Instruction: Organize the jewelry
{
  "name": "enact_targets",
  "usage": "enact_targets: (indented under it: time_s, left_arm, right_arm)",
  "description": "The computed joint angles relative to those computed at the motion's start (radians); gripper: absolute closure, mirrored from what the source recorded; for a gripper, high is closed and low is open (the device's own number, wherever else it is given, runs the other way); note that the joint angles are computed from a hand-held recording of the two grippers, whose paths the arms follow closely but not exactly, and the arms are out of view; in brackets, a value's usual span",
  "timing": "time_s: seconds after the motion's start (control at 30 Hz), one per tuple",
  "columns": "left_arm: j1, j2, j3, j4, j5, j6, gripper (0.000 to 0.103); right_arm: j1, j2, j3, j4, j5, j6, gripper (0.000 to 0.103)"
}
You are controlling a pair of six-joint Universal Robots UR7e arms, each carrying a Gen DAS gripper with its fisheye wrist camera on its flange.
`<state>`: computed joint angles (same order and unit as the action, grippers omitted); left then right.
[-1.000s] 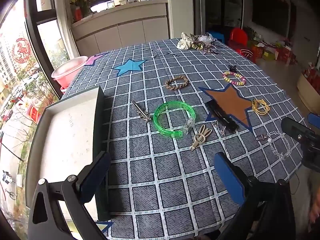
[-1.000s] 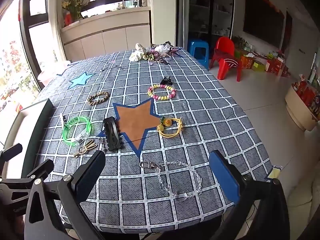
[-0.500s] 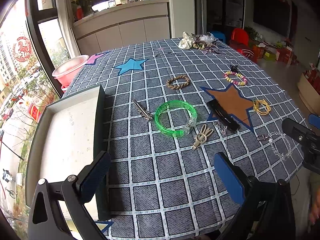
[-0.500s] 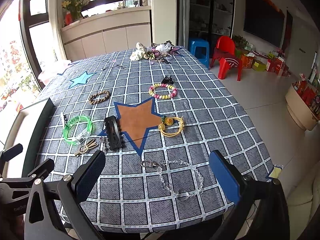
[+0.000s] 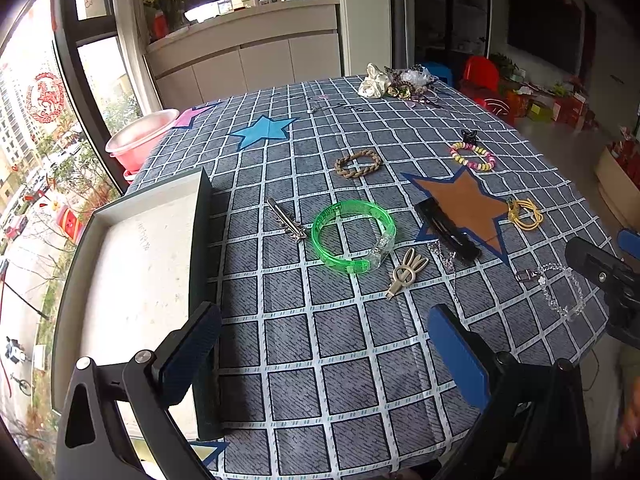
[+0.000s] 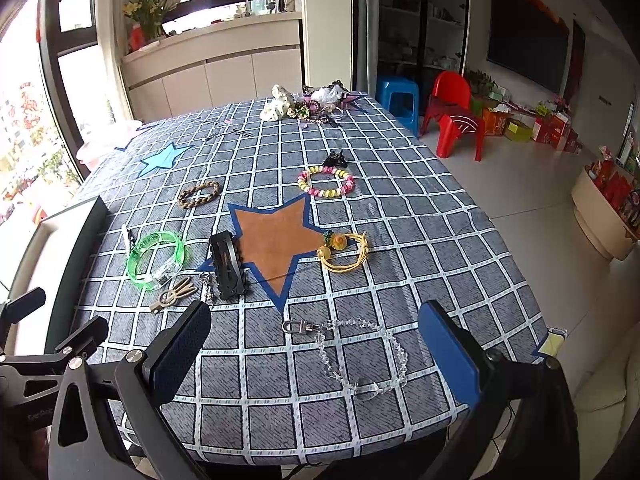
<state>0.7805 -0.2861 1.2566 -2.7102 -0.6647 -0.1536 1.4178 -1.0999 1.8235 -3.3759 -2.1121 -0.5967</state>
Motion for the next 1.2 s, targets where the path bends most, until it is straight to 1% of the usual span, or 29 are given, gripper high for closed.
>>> enact_targets:
  time_s: [1.2]
  left_arm:
    - [0.003, -0.006, 0.008, 0.01, 0.005, -0.013, 0.0]
  right_arm:
    - [0.0, -0.001, 0.003, 0.004, 0.002, 0.007, 0.0]
